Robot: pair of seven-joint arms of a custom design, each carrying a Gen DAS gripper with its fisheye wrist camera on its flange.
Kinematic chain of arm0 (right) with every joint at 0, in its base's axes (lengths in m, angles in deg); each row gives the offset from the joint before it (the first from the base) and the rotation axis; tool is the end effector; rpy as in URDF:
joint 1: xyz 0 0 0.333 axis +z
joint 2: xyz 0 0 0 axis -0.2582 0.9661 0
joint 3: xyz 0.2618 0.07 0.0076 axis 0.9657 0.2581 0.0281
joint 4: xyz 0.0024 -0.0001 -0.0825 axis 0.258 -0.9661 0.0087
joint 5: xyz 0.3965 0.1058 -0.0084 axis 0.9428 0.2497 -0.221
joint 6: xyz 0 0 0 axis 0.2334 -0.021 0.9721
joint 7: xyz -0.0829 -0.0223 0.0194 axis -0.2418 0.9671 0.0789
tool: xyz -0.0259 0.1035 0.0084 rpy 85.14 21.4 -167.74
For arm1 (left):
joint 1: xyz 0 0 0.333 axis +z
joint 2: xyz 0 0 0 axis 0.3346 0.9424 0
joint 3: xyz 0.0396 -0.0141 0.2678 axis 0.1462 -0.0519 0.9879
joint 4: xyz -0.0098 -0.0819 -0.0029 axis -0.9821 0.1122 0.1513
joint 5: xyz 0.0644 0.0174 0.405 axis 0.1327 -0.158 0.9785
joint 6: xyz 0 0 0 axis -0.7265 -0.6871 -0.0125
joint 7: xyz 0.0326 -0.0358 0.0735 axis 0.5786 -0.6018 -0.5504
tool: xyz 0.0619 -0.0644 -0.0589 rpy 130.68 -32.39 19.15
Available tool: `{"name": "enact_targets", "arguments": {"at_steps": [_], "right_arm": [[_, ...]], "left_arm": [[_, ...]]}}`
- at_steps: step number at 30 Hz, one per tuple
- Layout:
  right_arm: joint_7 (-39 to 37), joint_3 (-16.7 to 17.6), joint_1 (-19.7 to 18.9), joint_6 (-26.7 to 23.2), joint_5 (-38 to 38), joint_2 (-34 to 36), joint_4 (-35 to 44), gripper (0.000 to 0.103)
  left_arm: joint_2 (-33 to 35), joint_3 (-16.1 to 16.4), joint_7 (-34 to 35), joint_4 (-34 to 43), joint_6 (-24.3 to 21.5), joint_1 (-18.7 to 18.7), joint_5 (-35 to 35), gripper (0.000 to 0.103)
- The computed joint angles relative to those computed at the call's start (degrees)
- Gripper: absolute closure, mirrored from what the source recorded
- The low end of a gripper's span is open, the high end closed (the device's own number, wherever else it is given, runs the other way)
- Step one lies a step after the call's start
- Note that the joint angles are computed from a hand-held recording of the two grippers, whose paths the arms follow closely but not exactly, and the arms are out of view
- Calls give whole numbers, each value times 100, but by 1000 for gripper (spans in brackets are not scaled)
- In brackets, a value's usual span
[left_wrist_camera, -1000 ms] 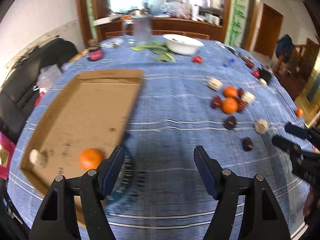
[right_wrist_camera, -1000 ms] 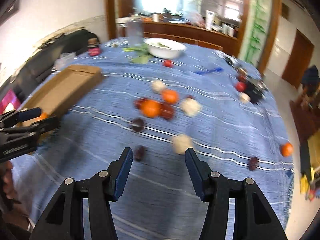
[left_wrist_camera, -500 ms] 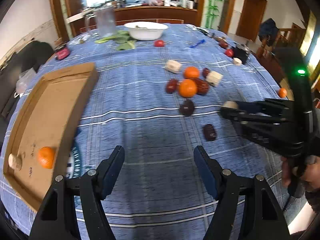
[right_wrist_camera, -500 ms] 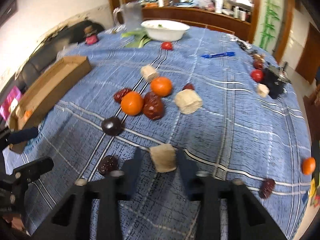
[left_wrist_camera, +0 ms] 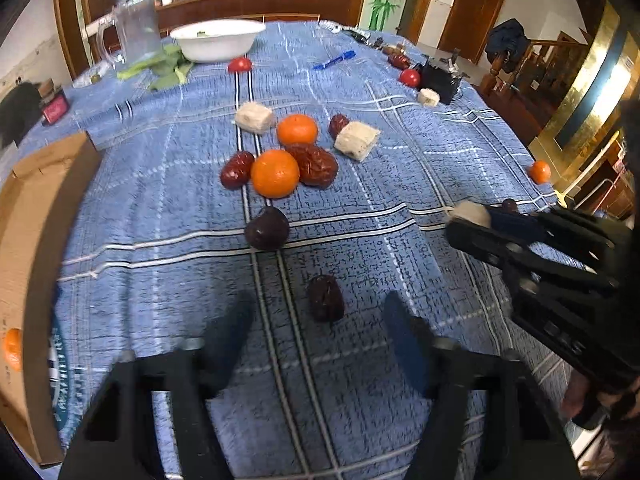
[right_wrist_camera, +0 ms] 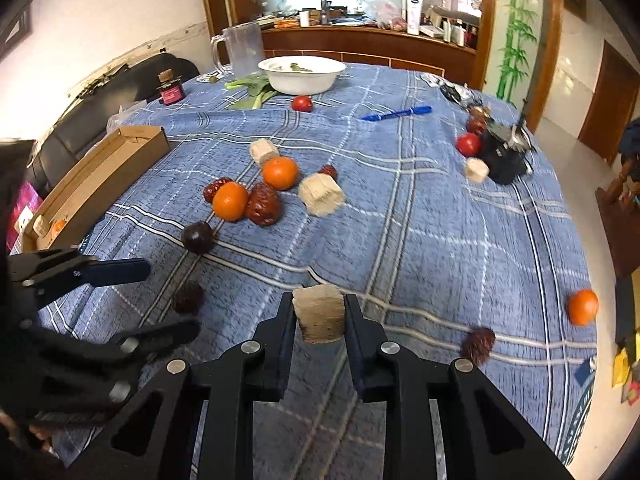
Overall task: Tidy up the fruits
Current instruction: 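Grasp a beige cube with the right tool while the left tool grasps a dark date, then carry the cube and date over the tray and open both tools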
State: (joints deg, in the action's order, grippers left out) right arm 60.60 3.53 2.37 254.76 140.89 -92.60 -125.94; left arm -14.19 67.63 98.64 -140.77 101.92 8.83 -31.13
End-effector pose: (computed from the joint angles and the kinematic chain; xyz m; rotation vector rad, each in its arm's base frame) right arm 0.4959 0.1332 0.3083 -2.2136 1.2023 -0.2978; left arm 0.4587 -0.1924 0.2914 -2.0450 1.9237 -0.6325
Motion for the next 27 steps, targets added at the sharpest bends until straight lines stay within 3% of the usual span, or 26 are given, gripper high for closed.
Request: {"name": "enact_targets", "arguments": {"at_steps": [1,3,4,7,12,17,27], "right_arm": [[16,-13,-11,-5,16,-18,-24,78],[111,-33,-37,-28,14,-43,-63,78],[154,-41,-46,-38,20,-63,-86,78],[151,-49,-35,-1,103,-117,-146,78],[115,-14,83,200,302,-279,-295,78],[179,23,263,407,370,-496,-509,78],[980,189,583,630,-164,-615,-684,78]], "left_arm": [[48,6,-59,24,-18,16,-11,77],[9,17,-182,-44,131,49,88,85],[-5,118,163,-99,189,-81,-349,85],[-117,192,347,-247,300,-160,-646,85],[-573,234,243,-632,404,-145,-548,85],[-1169,477,245,-1100,459,-258,-413,85],[-2267,954,302,-1959,458,-193,-220,85]]}}
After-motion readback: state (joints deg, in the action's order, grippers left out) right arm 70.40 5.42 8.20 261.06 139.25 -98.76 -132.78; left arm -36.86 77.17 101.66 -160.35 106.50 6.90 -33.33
